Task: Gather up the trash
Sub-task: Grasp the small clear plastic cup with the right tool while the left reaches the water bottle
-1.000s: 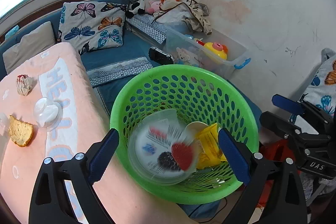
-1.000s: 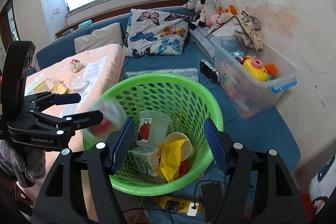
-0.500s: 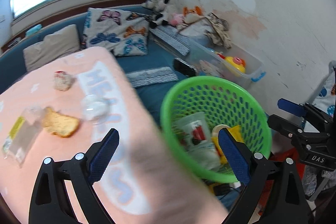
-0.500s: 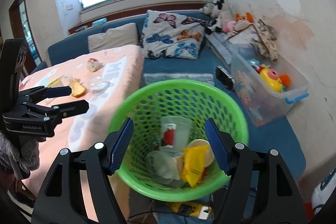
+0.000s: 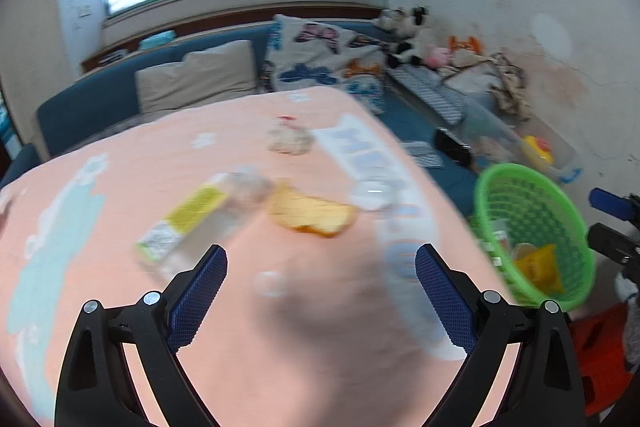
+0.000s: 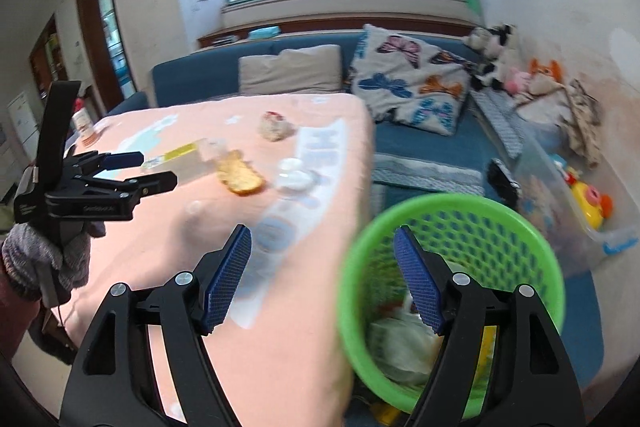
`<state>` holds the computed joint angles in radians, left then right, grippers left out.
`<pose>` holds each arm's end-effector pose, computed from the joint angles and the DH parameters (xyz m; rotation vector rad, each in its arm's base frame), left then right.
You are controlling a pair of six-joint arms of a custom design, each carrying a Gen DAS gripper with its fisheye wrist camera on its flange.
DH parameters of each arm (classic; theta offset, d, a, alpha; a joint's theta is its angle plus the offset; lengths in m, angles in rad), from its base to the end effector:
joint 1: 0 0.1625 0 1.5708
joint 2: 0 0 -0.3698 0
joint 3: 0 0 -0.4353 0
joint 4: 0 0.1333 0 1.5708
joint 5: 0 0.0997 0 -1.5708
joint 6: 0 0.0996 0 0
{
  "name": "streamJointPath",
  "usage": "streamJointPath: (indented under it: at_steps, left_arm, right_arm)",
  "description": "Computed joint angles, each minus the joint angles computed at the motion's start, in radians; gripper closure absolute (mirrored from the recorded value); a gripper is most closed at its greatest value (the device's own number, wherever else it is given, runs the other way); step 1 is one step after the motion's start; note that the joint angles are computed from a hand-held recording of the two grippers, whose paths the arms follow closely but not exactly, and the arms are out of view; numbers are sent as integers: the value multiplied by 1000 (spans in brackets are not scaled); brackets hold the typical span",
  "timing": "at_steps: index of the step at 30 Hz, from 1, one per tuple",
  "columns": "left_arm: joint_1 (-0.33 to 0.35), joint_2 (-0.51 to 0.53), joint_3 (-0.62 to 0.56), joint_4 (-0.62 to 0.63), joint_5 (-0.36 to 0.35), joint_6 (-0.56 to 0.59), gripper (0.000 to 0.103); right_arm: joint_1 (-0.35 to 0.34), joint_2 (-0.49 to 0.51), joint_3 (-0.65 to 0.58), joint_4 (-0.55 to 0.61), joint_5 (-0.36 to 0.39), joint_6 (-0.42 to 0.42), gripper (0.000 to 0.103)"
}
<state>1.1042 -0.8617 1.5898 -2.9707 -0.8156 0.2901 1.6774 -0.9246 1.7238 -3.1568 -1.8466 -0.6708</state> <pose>-0.1299 -0.7059 0.1588 0.5553 2.2618 -0.8829 0.1763 -0.6494 0.1486 0.8207 -2.3871 0.9072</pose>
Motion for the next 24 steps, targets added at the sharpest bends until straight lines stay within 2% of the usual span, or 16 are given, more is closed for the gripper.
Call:
streamJointPath:
  at_steps: [7,12,19,24]
  left_arm:
    - [48,-49,-4,-5,47,46,11]
    - [81,-56,-33,19,47,53,11]
    - [112,-27,-90,56,19,64,15]
    - [134,23,-174,104,3,76,15]
  right_arm:
    - [50,122,-131,84,1,-9,29]
    - [66,217,-245,150,-23,-20,29]
    - [55,344,-414,224,-70,-17,29]
    - [38,436,-553,294,-88,12,29]
